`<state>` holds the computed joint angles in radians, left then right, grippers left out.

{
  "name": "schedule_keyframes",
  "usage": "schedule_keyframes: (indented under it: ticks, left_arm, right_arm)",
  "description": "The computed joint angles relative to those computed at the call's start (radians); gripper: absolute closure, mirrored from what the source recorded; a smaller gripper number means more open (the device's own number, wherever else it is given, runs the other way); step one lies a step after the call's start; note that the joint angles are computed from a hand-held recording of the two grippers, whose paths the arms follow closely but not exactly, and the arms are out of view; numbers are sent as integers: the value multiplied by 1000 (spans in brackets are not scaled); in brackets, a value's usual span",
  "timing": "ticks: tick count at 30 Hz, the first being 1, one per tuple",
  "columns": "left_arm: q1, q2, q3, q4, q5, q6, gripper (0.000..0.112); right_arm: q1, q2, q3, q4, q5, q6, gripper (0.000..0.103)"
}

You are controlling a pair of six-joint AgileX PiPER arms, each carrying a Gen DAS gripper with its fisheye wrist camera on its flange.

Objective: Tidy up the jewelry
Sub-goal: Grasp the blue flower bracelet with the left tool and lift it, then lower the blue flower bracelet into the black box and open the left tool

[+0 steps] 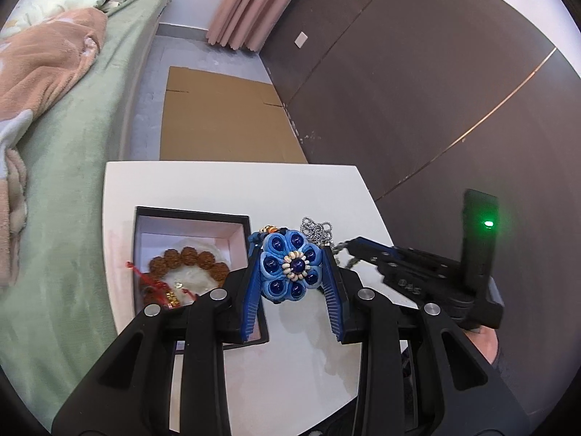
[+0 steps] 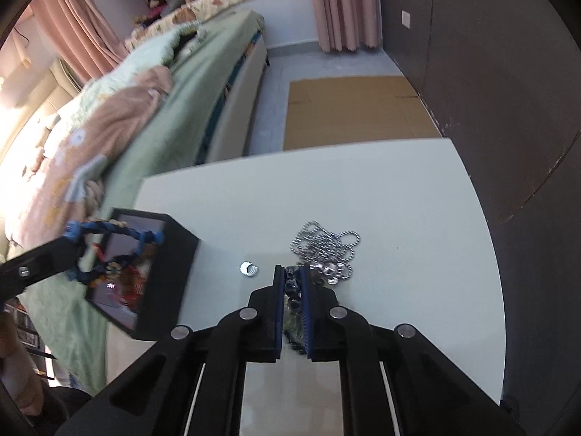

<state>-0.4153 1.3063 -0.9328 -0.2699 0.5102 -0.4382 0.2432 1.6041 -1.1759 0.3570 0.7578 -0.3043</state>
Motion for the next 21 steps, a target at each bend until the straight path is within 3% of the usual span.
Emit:
schedule_keyframes:
  ticks: [15,16,17,21]
  left_arm:
    - [90,-92,52,-72,47,100,79]
    - [86,-90,49,-60,49,88,71]
    - [89,-90,50,-53,50,80,54]
    - [98,-113,61,-16,47,52,49]
  right_arm:
    - [18,-190,16,115,43,-16,94]
    - [29,-202,15,117,46,-12,94]
    - [40,-209,13,118,47,-5,94]
    - [74,-225,-15,128,73,16,94]
